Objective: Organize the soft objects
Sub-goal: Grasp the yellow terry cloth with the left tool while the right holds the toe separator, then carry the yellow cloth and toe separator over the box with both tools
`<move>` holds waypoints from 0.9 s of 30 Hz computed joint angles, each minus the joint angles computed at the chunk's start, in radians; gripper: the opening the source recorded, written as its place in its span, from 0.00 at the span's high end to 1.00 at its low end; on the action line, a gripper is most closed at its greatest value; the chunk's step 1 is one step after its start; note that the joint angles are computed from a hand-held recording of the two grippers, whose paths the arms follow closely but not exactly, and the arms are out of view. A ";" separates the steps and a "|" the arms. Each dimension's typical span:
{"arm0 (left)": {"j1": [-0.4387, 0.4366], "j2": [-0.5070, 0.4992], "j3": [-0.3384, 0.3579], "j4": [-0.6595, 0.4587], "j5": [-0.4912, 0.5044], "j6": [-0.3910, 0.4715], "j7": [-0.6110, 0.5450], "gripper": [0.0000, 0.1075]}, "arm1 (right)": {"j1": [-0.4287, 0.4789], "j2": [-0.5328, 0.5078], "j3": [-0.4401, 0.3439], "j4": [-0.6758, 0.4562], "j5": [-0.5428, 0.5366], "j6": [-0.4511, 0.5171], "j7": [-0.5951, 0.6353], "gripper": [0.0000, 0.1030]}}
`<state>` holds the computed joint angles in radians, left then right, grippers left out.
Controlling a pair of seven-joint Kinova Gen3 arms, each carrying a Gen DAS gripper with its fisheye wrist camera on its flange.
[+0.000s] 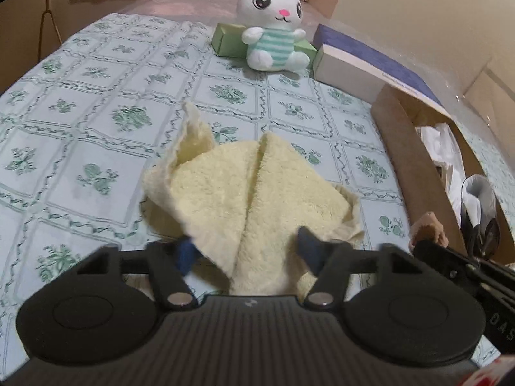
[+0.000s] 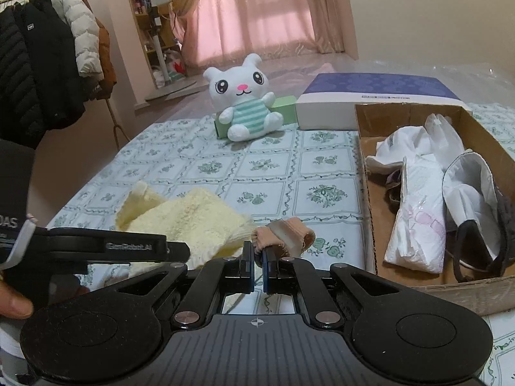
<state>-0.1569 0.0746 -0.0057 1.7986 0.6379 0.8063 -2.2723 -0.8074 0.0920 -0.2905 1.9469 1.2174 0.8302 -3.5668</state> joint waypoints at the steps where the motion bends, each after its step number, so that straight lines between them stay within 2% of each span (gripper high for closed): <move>1: 0.000 0.002 0.002 0.001 0.005 0.001 -0.016 0.68 | 0.000 -0.002 0.000 0.003 -0.002 -0.002 0.002 0.96; 2: 0.001 -0.001 0.004 0.005 0.012 -0.002 -0.032 0.77 | 0.001 -0.004 0.000 0.004 -0.004 -0.004 0.003 0.96; 6: 0.001 -0.028 -0.001 0.023 0.033 -0.006 -0.088 0.83 | -0.001 -0.017 -0.008 0.010 -0.015 0.000 0.000 0.96; 11: -0.006 -0.090 -0.035 0.041 0.060 0.038 -0.142 0.84 | -0.002 -0.054 -0.029 0.025 -0.020 0.007 -0.016 0.96; 19: 0.016 -0.221 -0.113 0.058 0.091 0.114 -0.241 0.85 | -0.006 -0.124 -0.094 0.040 -0.040 0.075 -0.034 0.96; 27: 0.059 -0.306 -0.167 0.040 0.070 0.203 -0.217 0.85 | -0.005 -0.192 -0.175 0.054 -0.072 0.165 -0.040 0.96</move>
